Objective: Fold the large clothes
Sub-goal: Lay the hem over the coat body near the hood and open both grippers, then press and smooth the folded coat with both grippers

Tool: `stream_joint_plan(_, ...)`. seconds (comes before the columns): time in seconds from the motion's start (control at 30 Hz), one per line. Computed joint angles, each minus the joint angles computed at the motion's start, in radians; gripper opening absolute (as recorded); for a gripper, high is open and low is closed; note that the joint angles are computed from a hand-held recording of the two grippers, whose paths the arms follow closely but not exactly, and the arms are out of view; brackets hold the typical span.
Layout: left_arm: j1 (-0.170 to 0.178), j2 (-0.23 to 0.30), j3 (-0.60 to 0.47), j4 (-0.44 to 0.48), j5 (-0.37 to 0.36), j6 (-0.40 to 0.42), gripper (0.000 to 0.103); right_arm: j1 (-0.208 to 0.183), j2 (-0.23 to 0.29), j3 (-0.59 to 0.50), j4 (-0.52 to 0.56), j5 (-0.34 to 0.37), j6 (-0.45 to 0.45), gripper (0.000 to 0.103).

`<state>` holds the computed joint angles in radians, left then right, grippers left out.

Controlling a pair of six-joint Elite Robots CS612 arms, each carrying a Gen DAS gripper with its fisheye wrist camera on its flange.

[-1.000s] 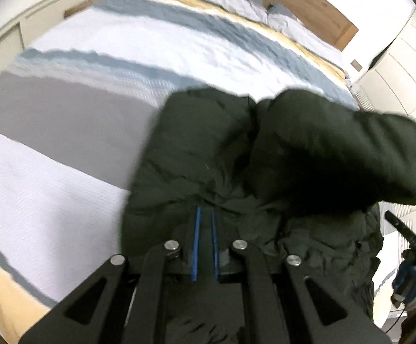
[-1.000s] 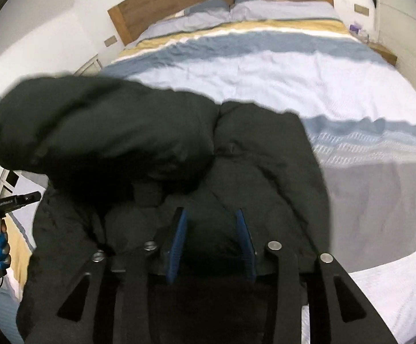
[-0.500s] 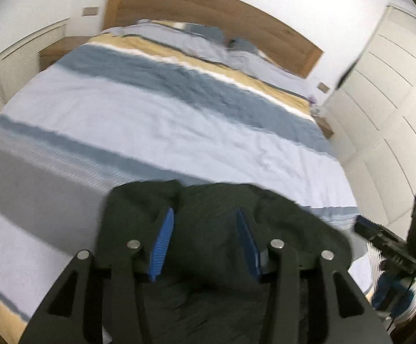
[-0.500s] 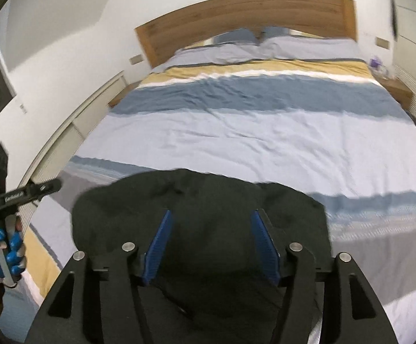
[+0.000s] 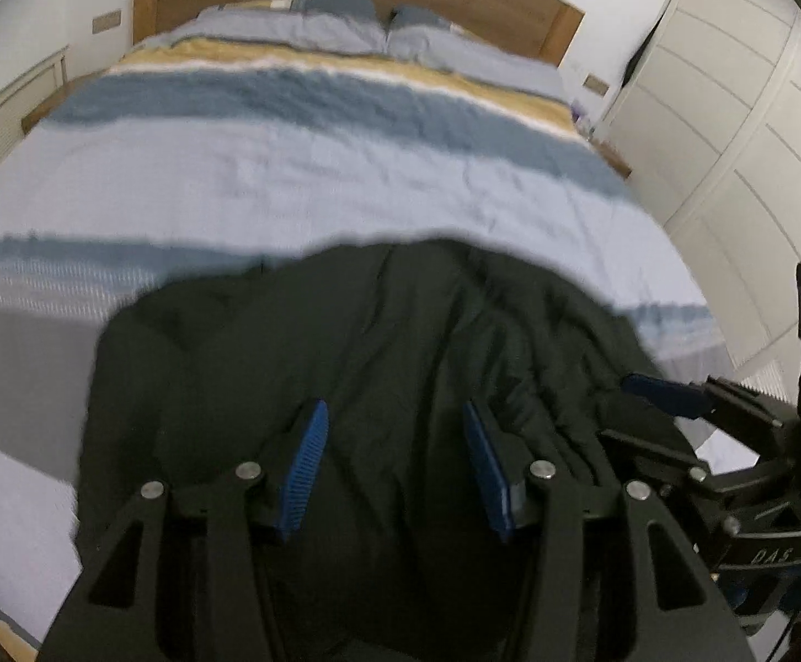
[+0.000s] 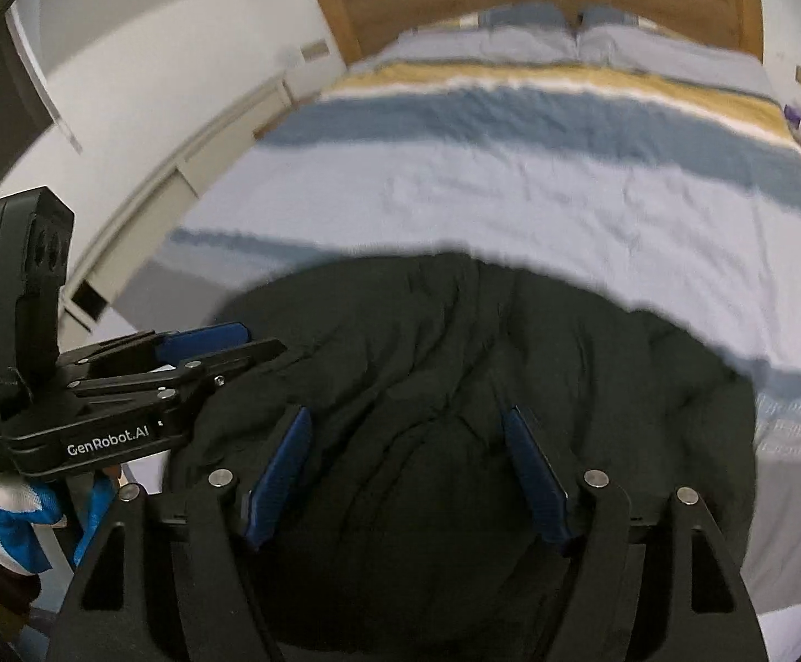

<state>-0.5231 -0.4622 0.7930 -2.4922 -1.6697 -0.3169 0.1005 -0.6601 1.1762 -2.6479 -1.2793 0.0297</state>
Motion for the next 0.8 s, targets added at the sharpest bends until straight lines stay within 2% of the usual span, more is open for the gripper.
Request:
stream_joint_plan(0.17, -0.011, -0.007, 0.110, -0.101, 0.046, 0.015, 0.050, 0.006, 0.015, 0.036, 0.038, -0.043, -0.055, 0.073)
stream_joint_plan(0.23, -0.020, -0.010, 0.148, -0.142, 0.080, 0.034, 0.050, 0.008, 0.023, 0.051, 0.026, -0.052, -0.086, 0.073)
stream_joint_plan(0.37, -0.041, -0.002, 0.179, -0.186, 0.153, 0.086, 0.051, 0.022, 0.037, 0.083, -0.036, -0.114, -0.141, 0.073)
stream_joint_plan(0.5, -0.033, -0.003, 0.183, -0.182, 0.115, 0.066, 0.052, 0.020, 0.039, 0.086, -0.038, -0.112, -0.117, 0.073)
stream_joint_plan(0.8, -0.030, -0.059, 0.242, -0.157, 0.083, 0.104, 0.057, 0.017, -0.024, 0.168, -0.058, -0.118, -0.107, 0.073)
